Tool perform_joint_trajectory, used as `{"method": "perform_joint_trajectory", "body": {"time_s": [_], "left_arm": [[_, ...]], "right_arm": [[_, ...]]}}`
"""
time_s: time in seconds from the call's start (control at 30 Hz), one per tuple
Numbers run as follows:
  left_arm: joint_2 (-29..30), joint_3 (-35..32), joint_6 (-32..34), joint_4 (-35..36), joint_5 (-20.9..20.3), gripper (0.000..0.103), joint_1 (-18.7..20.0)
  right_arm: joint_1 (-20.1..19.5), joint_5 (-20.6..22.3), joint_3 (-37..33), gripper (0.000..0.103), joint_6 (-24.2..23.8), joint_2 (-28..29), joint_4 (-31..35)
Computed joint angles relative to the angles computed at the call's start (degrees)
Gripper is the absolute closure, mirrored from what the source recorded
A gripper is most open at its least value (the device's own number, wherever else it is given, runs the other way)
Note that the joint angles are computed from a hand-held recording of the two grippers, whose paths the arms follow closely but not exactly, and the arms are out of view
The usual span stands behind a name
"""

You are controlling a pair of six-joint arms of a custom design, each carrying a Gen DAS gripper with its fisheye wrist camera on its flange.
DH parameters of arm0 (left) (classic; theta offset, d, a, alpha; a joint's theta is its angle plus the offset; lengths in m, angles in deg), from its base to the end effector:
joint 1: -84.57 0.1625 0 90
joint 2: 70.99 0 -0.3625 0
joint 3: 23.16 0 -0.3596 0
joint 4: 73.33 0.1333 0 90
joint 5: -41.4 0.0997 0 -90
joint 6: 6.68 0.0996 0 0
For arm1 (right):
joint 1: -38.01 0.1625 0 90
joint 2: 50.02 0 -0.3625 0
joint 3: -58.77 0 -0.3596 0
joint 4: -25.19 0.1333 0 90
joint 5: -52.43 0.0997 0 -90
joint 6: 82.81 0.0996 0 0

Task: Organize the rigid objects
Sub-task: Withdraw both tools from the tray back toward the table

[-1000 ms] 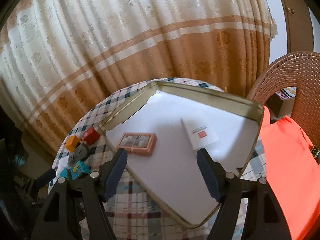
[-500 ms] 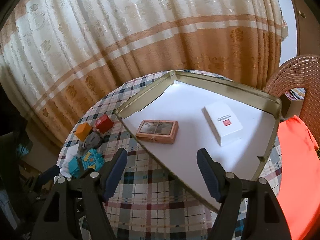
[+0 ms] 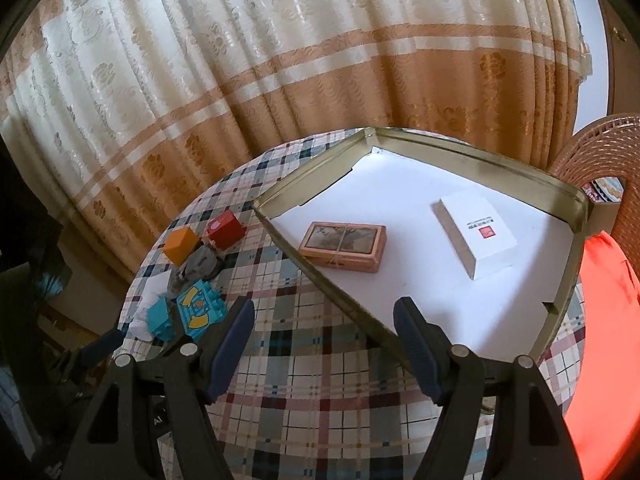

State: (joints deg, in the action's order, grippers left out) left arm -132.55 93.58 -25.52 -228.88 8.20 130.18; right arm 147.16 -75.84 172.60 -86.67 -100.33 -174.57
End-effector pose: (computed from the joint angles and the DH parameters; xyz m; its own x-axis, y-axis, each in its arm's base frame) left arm -0.1851 -0.4987 0.1503 -0.6923 0.0337 -0.7209 0.4909 0.7542 -0.4362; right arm 0.2373 -0.4652 0.1375 -0.8711 0.1207 0.4760 -0.2862 0.6630 -0.6918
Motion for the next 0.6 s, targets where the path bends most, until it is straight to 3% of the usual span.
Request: {"method": "perform_joint_trajectory", "body": {"time_s": [0.2,0.4,0.6], "left_arm": [[-1.60,1.17,-0.11,0.72,0.04,0.001,0.42],[-4.39,4.03,-0.02,0.34,4.20,0.001,0.49],[-7.07,4.60,-2.82,2.65,4.47,0.001,2.38]], "right_arm": [[0.38,-0.50,-0.32,0.029,-0.41,0.43,0.17],[1.03,-0.16,-1.17,0.029,-1.50,1.47,0.04],[1.58,1.69,-2.12,0.029,-2.80,2.58,1.73]]}}
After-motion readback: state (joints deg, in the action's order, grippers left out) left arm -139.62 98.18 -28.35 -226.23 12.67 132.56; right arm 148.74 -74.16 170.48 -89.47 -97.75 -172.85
